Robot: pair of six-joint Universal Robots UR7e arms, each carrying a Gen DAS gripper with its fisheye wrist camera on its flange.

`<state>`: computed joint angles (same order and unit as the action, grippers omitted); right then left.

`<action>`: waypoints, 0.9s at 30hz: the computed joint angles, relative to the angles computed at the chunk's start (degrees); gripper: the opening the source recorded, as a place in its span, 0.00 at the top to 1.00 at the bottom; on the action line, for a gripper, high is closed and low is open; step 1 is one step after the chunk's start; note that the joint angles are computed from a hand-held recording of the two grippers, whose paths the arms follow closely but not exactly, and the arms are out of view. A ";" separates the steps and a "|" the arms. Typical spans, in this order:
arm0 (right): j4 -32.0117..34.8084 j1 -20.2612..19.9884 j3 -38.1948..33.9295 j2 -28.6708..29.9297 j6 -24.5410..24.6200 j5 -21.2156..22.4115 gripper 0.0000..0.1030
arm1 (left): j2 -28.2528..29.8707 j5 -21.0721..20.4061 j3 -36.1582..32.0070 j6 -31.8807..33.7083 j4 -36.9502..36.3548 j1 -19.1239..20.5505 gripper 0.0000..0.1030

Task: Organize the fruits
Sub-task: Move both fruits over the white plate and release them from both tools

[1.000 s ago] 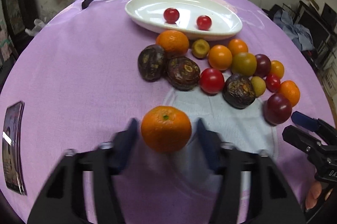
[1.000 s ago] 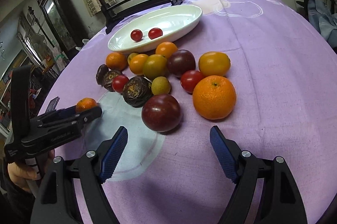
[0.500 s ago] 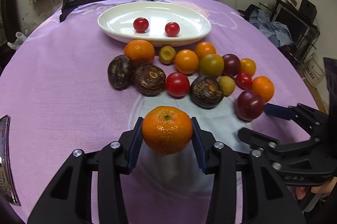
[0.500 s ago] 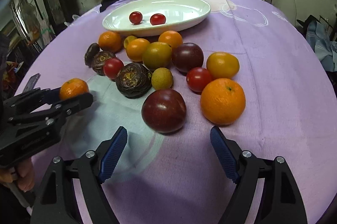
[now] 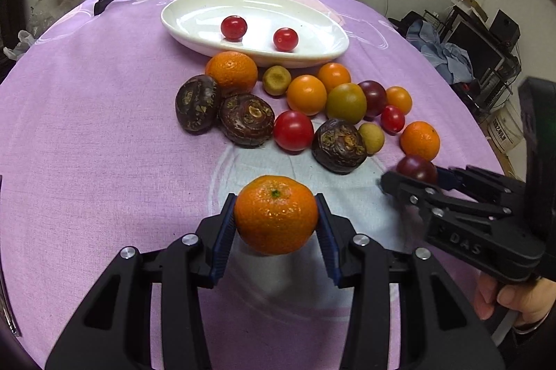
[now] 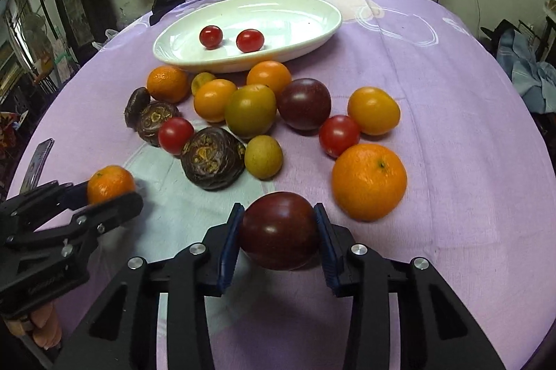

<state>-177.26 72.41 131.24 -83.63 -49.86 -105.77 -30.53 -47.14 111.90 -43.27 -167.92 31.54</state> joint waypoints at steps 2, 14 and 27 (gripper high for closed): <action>2.25 -1.21 0.70 -2.30 0.29 2.04 0.60 | 0.20 0.69 -0.18 -0.40 0.46 0.07 0.58; 13.20 -2.14 -0.91 -12.94 0.08 14.80 0.60 | -3.04 3.15 -3.60 3.29 5.11 -2.79 0.58; 8.76 8.50 -16.16 7.62 4.88 5.93 0.60 | 1.48 9.45 -22.82 3.95 21.89 6.80 0.58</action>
<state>-168.50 80.91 115.07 -76.01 -44.97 -99.84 -29.05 -37.70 89.08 -39.33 -146.03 38.34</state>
